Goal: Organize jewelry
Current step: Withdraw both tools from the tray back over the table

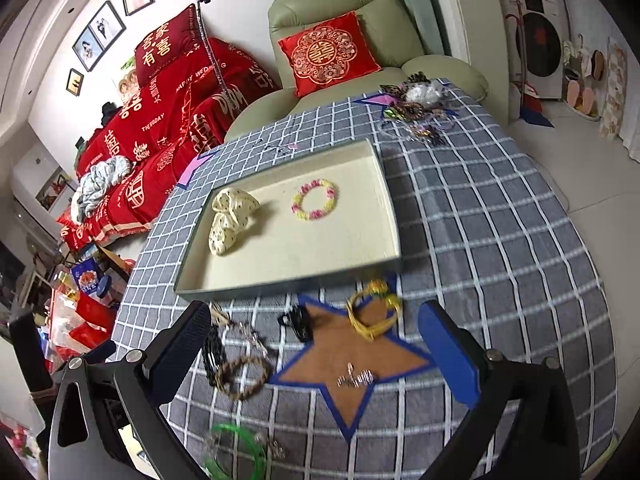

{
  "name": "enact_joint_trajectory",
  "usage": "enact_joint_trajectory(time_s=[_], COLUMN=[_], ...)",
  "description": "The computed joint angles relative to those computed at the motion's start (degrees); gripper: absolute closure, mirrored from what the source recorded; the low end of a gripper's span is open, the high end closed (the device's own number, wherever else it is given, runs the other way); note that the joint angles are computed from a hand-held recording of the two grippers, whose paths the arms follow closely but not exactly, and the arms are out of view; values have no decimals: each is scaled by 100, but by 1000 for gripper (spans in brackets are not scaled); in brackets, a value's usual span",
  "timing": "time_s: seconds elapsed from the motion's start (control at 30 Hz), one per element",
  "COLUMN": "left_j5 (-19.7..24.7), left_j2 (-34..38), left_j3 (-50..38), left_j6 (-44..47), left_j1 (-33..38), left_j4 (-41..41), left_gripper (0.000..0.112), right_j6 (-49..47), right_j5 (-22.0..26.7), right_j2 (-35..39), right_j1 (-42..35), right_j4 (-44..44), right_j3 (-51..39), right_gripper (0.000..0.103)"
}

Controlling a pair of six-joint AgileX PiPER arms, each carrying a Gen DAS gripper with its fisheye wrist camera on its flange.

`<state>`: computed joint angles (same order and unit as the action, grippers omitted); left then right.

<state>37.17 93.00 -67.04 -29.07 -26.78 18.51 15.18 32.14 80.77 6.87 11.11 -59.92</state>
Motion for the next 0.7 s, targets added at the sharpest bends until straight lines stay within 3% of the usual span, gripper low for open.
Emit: enact_joint_trajectory(time_s=[0.23, 0.7], left_j5=[-91, -208], left_j2=[-256, -246], left_j3=[699, 1035], left_j6=[-676, 516], left_j1=[-106, 358], left_j4=[479, -1108], left_gripper=[9, 9], right_j6=[613, 1410], right_j5=[361, 365], right_j2=[-434, -814], right_j1=[269, 619], right_j4=[-556, -1006], right_j3=[666, 1775], right_gripper=[0, 0])
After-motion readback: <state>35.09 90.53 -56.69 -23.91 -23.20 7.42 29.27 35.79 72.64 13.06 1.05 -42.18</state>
